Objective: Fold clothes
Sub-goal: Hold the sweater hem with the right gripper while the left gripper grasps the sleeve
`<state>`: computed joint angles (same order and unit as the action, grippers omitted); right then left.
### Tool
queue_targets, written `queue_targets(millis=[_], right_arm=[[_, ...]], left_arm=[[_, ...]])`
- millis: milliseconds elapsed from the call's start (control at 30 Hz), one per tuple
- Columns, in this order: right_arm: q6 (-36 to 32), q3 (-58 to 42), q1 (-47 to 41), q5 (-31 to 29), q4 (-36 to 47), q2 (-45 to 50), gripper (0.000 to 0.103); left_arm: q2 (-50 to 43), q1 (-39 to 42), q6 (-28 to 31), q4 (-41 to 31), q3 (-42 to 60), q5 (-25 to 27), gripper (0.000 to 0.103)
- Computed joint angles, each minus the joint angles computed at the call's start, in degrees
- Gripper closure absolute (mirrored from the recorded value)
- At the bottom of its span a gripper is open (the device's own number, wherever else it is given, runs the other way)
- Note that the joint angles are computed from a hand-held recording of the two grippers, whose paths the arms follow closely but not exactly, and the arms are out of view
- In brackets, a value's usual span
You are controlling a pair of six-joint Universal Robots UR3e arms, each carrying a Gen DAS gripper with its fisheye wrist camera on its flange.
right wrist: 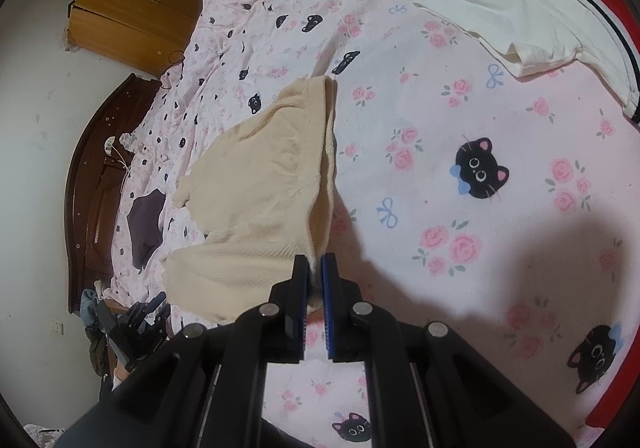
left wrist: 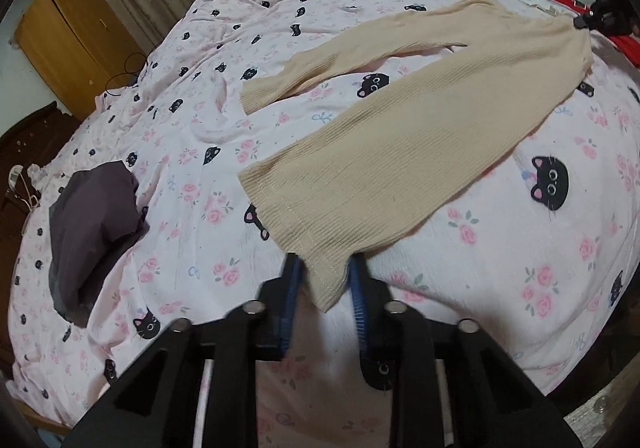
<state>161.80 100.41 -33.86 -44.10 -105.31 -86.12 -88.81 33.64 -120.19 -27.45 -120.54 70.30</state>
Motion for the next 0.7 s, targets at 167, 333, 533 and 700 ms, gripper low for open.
queue_targets(millis=[167,333,533,700], right_arm=[[-0.04,0.07,-0.22,0.25,0.29,-0.34,0.095],[-2.59,-1.04,-1.24,0.82,4.25,-1.88,0.095],[-5.92,-3.24,-1.46,0.76,9.77,-3.73,0.095],[-7.64,-3.68,-1.68,-0.95,12.92,-5.03,0.095]], left_arm=[[1.71,1.43,0.03,-4.47,1.38,-2.3,0.099],[8.08,4.99,2.0,-10.42,1.82,-5.99,0.099],[12.98,10.01,2.62,-19.04,5.6,-11.6,0.099],[15.21,11.17,5.83,-21.6,4.89,-10.98,0.099]])
